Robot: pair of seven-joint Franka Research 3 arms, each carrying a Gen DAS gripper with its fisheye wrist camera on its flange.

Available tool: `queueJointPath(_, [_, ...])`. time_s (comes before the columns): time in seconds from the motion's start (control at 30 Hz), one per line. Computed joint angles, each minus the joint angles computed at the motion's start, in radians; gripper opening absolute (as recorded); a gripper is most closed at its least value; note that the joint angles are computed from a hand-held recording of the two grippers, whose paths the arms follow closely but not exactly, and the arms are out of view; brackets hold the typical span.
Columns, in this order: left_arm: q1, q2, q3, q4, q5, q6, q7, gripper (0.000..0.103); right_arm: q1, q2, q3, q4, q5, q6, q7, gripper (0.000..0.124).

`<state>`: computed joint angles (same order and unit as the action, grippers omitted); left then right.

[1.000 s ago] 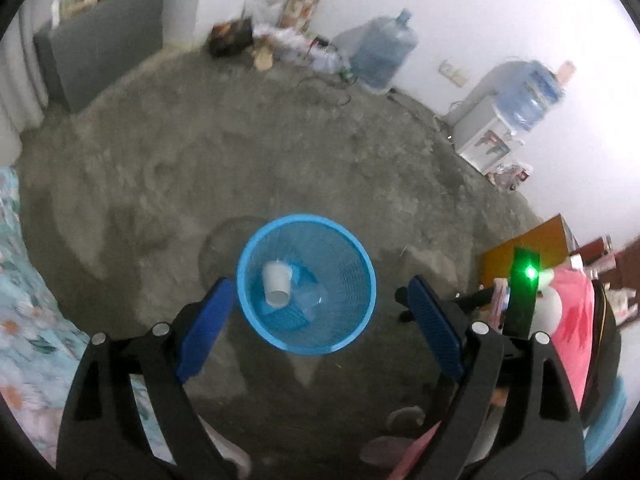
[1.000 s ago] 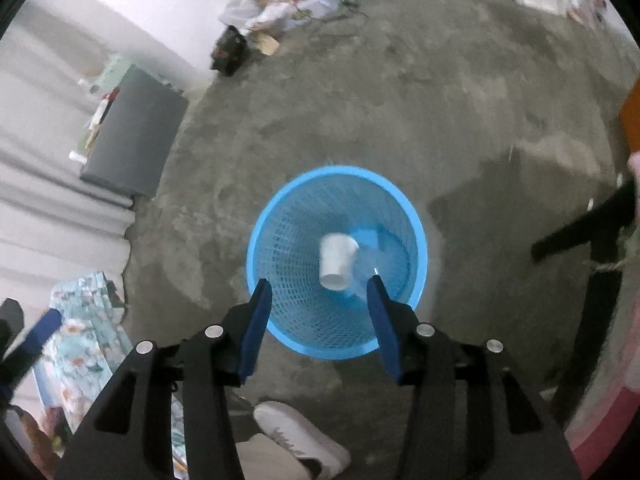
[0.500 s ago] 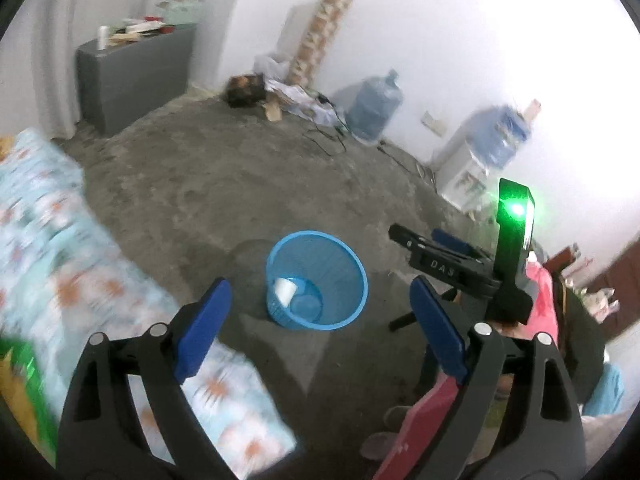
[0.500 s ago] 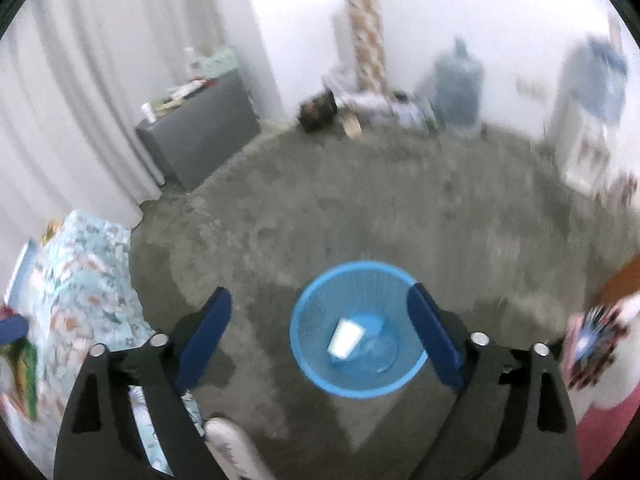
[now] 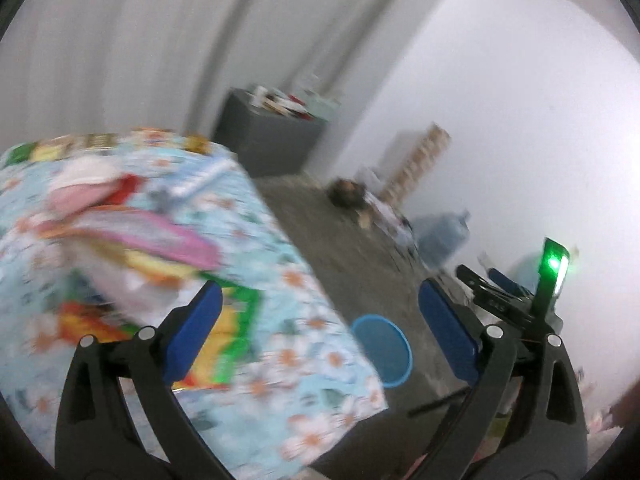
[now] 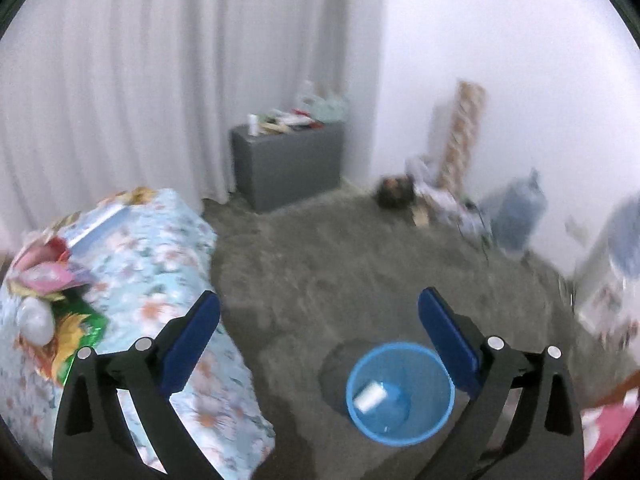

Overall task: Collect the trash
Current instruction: 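Grasp the white tissue with the left tool while the right tool grasps the blue medicine box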

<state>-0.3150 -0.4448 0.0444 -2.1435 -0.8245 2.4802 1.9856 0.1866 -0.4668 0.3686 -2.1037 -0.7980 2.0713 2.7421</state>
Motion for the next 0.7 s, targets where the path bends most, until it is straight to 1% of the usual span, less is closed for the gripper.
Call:
queueJointPath(0.07, [0.036, -0.038, 0.011, -0.042, 0.013, 0.034, -0.039, 0.094, 0.002, 0.044, 0.02, 0.048, -0.035, 0.006, -0.025, 0.097])
queueJointPath(0.13, [0.064, -0.067, 0.037, -0.08, 0.026, 0.067, -0.063, 0.094, 0.021, 0.091, 0.021, 0.098, -0.06, 0.043, -0.05, 0.097])
queueJointPath(0.2, [0.084, -0.083, 0.069, -0.106, 0.037, 0.098, -0.072, 0.094, 0.045, 0.132, 0.01, 0.137, -0.07, 0.102, -0.06, 0.097])
queueJointPath(0.23, [0.086, -0.085, 0.088, -0.113, 0.038, 0.106, -0.069, 0.094, 0.061, 0.152, -0.004, 0.153, -0.066, 0.154, -0.072, 0.097])
queueJointPath(0.27, [0.09, -0.084, 0.105, -0.117, 0.036, 0.115, -0.07, 0.094, 0.072, 0.174, -0.012, 0.172, -0.065, 0.188, -0.079, 0.097])
queueJointPath(0.37, [0.087, -0.06, 0.169, -0.105, -0.008, 0.109, -0.052, 0.094, 0.105, 0.248, -0.031, 0.239, -0.06, 0.255, -0.099, 0.097])
queueJointPath(0.43, [0.098, -0.019, 0.198, -0.076, -0.047, 0.08, -0.044, 0.094, 0.136, 0.319, -0.054, 0.307, -0.022, 0.282, -0.133, 0.097])
queueJointPath(0.5, [0.122, 0.044, 0.222, -0.025, -0.09, 0.042, -0.046, 0.094, 0.169, 0.381, -0.088, 0.365, 0.058, 0.316, -0.191, 0.097])
queueJointPath(0.53, [0.133, 0.074, 0.231, 0.0, -0.11, 0.023, -0.042, 0.094, 0.187, 0.436, -0.106, 0.422, 0.14, 0.332, -0.25, 0.097])
queueJointPath(0.6, [0.154, 0.148, 0.235, 0.067, -0.128, -0.015, -0.042, 0.094, 0.209, 0.504, -0.134, 0.488, 0.273, 0.353, -0.334, 0.097])
queueJointPath(0.63, [0.166, 0.184, 0.231, 0.102, -0.128, -0.037, -0.044, 0.094, 0.216, 0.544, -0.144, 0.528, 0.361, 0.362, -0.39, 0.097])
queueJointPath(0.7, [0.181, 0.263, 0.231, 0.184, -0.152, -0.093, -0.009, 0.094, 0.223, 0.619, -0.158, 0.613, 0.496, 0.357, -0.472, 0.097])
